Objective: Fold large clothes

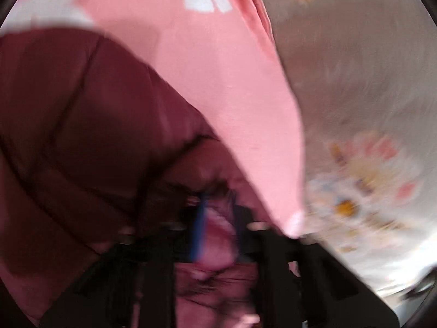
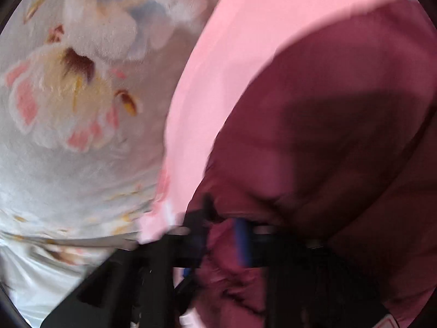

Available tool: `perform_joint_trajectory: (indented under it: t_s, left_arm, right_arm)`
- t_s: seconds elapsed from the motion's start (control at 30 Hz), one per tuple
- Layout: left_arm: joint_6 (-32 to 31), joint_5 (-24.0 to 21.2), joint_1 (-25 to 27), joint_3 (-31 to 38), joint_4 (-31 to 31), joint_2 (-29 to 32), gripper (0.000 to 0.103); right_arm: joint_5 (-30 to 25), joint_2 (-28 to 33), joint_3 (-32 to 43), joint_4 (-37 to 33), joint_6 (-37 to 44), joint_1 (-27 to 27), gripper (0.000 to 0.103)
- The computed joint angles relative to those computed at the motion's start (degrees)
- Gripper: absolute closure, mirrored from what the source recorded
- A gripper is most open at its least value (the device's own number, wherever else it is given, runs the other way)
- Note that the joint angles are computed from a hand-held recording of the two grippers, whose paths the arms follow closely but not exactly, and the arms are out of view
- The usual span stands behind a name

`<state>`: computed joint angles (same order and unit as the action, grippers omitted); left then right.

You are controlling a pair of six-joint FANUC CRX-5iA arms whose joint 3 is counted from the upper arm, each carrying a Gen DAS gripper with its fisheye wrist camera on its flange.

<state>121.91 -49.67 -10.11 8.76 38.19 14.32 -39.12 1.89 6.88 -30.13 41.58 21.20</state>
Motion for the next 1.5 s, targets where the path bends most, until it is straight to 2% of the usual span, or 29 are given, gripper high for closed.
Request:
perform_joint_trajectory:
  t_s: [0.1, 0.17, 0.23, 0.3, 0.4, 0.5, 0.6, 0.9, 1.07, 1.13, 1.2, 1.27, 1.33, 1.4, 1.43, 1.47, 1.5]
  left_arm:
    - [-2.1, -8.5, -1.5, 9.3, -13.3, 2.7, 0.103]
    - [-3.7, -12.0, -3.0, 13.2, -18.9, 4.3, 0.103]
    - [-5.2, -11.4, -4.4, 14.0, -22.4, 4.6, 0.103]
    - [-5.7, -10.2, -6.0, 14.2, -26.4, 4.1, 0.103]
    - [-5.1, -8.7, -8.7, 15.3, -33.3, 4.1, 0.103]
    - [-3.0, -7.6, -11.5, 16.4, -40.7, 3.9, 0.103]
    - [-0.6, -8.9, -13.9, 19.0, -46.3, 4.8, 0.103]
    - [-0.9, -8.9, -14.0, 18.1, -48.5, 3.8, 0.103]
    - [-0.8, -9.3, -14.2, 17.5, -49.6, 3.2, 0.103]
    - [-0.9, -7.8, -13.6, 15.9, -48.3, 2.2, 0.103]
    - [-1.0, -7.5, -12.7, 13.2, -46.6, -0.4, 0.103]
    - [-3.1, -5.7, -11.6, 7.7, -43.3, -5.1, 0.102]
    - [-7.9, -3.1, -10.0, -1.0, -37.8, -12.6, 0.102]
    - [-11.2, -1.2, -8.4, -8.7, -33.0, -19.4, 0.099]
    - [-11.3, -1.3, -7.4, -12.9, -31.2, -23.5, 0.087]
    - [-11.4, -0.8, -6.7, -15.5, -29.7, -25.8, 0.074]
    - [-11.0, -0.1, -5.5, -19.1, -27.4, -28.9, 0.071]
  right_arm:
    - [-6.3, 1.2, 2.0, 14.4, 1.5, 4.1, 0.099]
    - [-10.5, 2.5, 2.4, 26.9, 2.2, 8.5, 0.100]
    - [-13.0, 4.1, 1.6, 39.4, 2.3, 13.0, 0.100]
    - [-14.0, 5.0, 0.1, 47.9, 1.8, 15.8, 0.100]
    - [-13.9, 5.8, -2.3, 56.3, 0.6, 18.1, 0.100]
    - [-12.0, 5.3, -5.4, 61.2, -1.9, 18.9, 0.100]
    - [-11.3, 5.4, -7.3, 65.2, -4.4, 19.5, 0.100]
    - [-11.5, 5.6, -6.8, 65.2, -4.7, 19.9, 0.100]
    - [-8.6, 4.6, -7.0, 60.8, -3.3, 18.5, 0.098]
    - [-5.7, 2.5, -7.8, 55.5, -1.7, 17.2, 0.098]
    - [-5.3, -2.1, -9.2, 48.0, -0.8, 16.4, 0.094]
    - [-6.1, -7.6, -11.8, 43.7, 0.6, 17.2, 0.094]
    - [-7.4, -15.6, -16.6, 40.1, 3.6, 19.3, 0.094]
    - [-8.9, -22.6, -21.8, 40.6, 2.5, 22.1, 0.073]
    - [-10.2, -26.8, -25.5, 44.1, -1.7, 24.9, 0.044]
    - [-9.7, -31.0, -29.9, 48.8, -7.0, 27.8, 0.040]
    - [-8.3, -35.4, -34.6, 53.9, -12.9, 30.5, 0.040]
